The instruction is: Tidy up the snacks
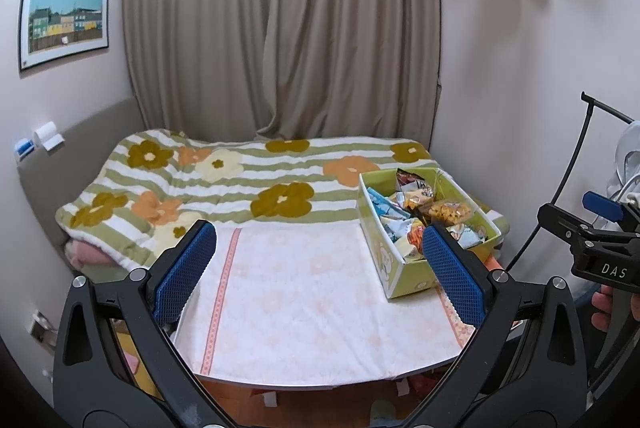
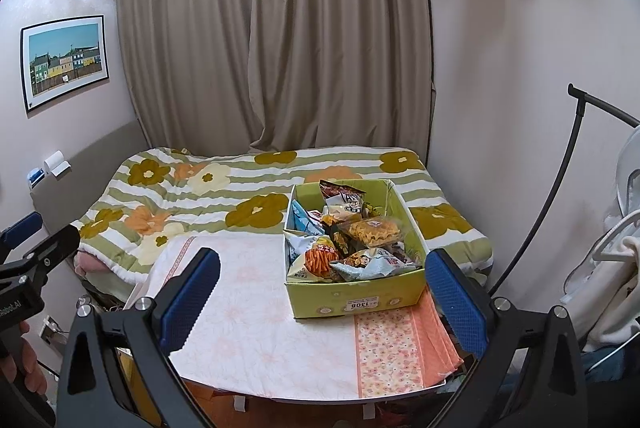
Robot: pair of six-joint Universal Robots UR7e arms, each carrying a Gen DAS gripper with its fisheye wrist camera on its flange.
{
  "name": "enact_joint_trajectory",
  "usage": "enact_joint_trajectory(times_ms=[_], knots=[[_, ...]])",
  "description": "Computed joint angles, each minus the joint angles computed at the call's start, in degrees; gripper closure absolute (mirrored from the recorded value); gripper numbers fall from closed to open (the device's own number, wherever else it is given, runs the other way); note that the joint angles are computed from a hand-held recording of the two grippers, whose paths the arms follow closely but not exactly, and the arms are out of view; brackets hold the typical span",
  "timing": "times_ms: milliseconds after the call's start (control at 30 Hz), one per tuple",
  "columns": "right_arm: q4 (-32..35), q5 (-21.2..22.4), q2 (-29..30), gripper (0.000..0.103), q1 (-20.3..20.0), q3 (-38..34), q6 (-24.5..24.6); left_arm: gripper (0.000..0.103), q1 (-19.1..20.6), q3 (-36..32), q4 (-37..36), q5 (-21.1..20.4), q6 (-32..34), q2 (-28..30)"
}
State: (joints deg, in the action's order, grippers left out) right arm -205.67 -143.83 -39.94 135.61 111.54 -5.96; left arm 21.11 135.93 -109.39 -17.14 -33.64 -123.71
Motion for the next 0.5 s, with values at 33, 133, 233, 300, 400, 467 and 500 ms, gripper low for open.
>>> enact_joint_trajectory(times_ms=[33,133,233,300,400,467,500], knots=[[0.0,-0.1,0.0,0.001,0.1,0.0,0.1,0.001,0.2,0.1,-0.6,-0.1,0.3,0.2],[0.3,-0.2,0.0,0.001,0.0,0.1,0.4,0.001,0.3,0.1,-1.4,-0.3,0.5,0.5],[0.3,-0.1,0.0,0.001,-0.1,0.1,0.3,0.001,0.7,0.2,-2.9,-0.3,1.3,1.1],[0.1,-0.2,0.1,0.001,0.0,0.1,0.3,0.001,0.9,0.3,-3.4,-0.5,1.7,0.9],[0.0,-0.3,0.1,0.001,0.0,0.1,0.3,0.001,1.3,0.4,-5.1,-0.5,2.5,1.4],[-0.2,-0.3,0.1,0.001,-0.1,0.1,0.1,0.001,1.4,0.4,-5.2,-0.4,2.4,1.6],[-0.1,-0.3,0.1,0.001,-0.1,0.1,0.1,0.001,1.4,0.4,-5.3,-0.4,2.4,1.6]])
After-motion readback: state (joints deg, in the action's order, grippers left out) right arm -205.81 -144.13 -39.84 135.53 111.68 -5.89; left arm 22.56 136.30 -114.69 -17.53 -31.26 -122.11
